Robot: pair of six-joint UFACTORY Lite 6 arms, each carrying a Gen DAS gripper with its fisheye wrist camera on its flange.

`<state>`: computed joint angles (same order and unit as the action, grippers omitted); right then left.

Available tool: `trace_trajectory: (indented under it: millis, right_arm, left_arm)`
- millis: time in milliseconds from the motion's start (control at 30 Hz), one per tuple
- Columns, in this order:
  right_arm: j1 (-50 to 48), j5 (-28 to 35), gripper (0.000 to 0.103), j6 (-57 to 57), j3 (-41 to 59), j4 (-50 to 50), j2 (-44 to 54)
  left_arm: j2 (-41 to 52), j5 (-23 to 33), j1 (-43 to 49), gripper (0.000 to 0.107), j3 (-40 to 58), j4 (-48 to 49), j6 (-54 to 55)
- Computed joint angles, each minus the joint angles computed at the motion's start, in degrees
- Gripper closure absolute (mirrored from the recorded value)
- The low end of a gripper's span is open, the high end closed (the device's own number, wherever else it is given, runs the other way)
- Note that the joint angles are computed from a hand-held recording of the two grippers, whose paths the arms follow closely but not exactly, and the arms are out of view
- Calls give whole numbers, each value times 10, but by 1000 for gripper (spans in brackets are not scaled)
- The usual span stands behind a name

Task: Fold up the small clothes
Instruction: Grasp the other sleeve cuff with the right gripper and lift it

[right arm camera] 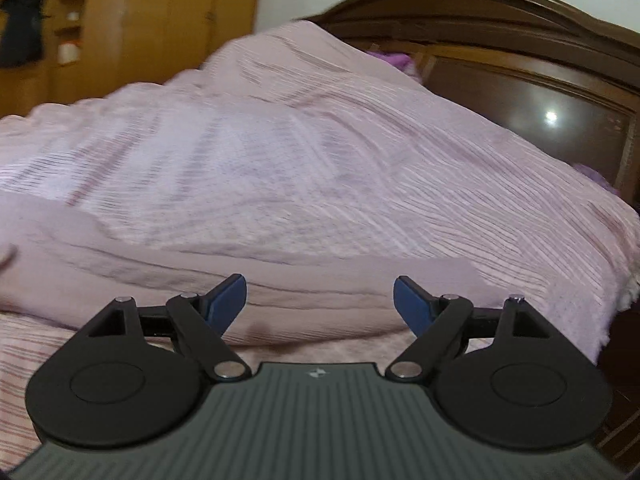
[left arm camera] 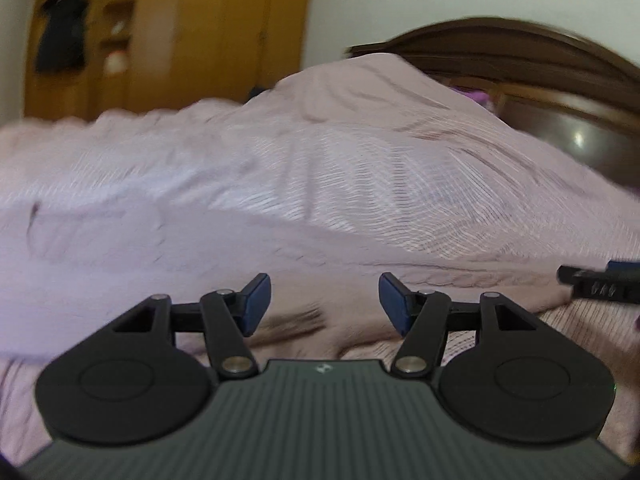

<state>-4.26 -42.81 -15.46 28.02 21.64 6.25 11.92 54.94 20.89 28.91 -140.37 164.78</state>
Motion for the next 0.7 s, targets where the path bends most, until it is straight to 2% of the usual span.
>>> trace_trajectory:
  millis: [67,100,133,200,267,333,400,467,533,567,700]
  right_arm:
    - [-30,5,17,25,8,-10,19]
    - [-48,4,17,52,7,-31,25]
    - [-83,11,18,98,13,-76,36]
    - [-147,18,18,216,33,-196,66]
    - [-205,-21,18,323,61,-316,116]
    - [-230,-49,22,380,82,-374,144]
    - [-246,-75,39,412,106,-404,169]
    - [-250,-57,69,437,135,-416,182]
    - [-255,-54,85,457,153,-438,191]
    - [-252,-57,91,451,154,-435,191]
    - [-239,-72,94,413,137,-430,172]
  left_arm:
    - [44,-8,-42,45,22,-71,64]
    - [68,-30,-51,45,44,-81,67]
    - [86,-54,-58,45,63,-84,57]
    - [99,-64,-45,43,82,-50,16]
    - [106,-59,-33,42,88,-25,-8]
    - [93,-65,-36,42,79,-29,-8]
    - [89,-65,-47,42,70,-54,14]
    - [93,-64,-53,42,72,-70,31]
    - [81,-62,-52,42,58,-74,37]
    - [79,-61,-52,42,55,-74,37]
    - [91,-65,-43,38,70,-43,9]
